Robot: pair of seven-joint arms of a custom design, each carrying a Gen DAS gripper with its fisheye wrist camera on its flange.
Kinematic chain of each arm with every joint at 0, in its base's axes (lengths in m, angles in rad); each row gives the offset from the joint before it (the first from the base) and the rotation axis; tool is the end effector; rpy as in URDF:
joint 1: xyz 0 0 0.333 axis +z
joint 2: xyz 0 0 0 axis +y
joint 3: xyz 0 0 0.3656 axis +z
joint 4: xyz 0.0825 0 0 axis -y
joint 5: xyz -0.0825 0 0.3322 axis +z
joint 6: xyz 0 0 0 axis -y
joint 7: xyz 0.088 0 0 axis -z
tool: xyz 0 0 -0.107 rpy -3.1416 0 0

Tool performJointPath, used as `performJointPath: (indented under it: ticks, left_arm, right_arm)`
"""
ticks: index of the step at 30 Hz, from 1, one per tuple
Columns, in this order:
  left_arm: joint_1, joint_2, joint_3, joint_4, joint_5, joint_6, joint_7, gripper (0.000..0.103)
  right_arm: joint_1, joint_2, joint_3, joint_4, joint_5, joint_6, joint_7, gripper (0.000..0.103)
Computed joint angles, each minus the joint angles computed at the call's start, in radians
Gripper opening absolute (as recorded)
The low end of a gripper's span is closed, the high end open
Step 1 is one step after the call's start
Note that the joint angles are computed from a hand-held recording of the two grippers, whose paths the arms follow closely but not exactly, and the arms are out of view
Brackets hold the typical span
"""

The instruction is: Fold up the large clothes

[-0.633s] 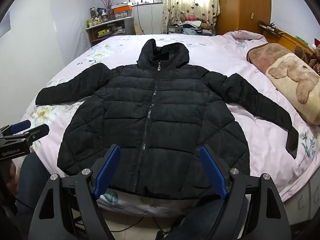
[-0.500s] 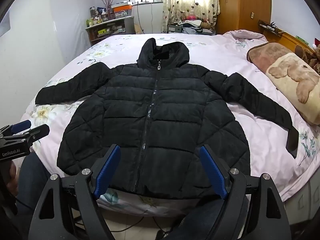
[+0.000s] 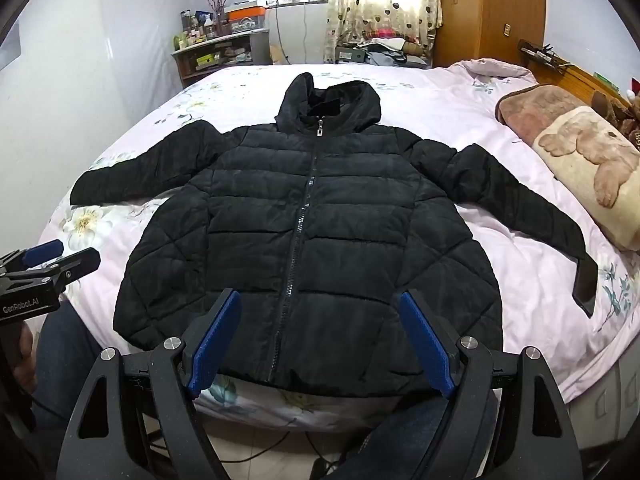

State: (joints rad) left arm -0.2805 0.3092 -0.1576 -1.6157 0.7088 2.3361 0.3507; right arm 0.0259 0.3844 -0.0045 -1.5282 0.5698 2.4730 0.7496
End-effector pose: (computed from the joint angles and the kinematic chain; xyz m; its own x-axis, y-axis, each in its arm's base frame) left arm 0.6032 -0.2536 0.5607 0.3773 -0.9245 0.0539 -0.7044 -0.3243 -0.6313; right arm 0.6853 0.0138 0.5631 0.4855 -0.8733 -0.0412 -0.6739 -0.3437 -0.6540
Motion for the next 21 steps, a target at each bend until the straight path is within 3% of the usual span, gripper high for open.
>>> performJointPath:
  ticks: [21]
  left_arm:
    - [0.005, -0.007, -0.002, -0.008, -0.016, 0.005, 0.009, 0.099]
  right_arm:
    - [0.003, -0.005, 0.0, -0.016, 0.002, 0.008, -0.003, 0.081]
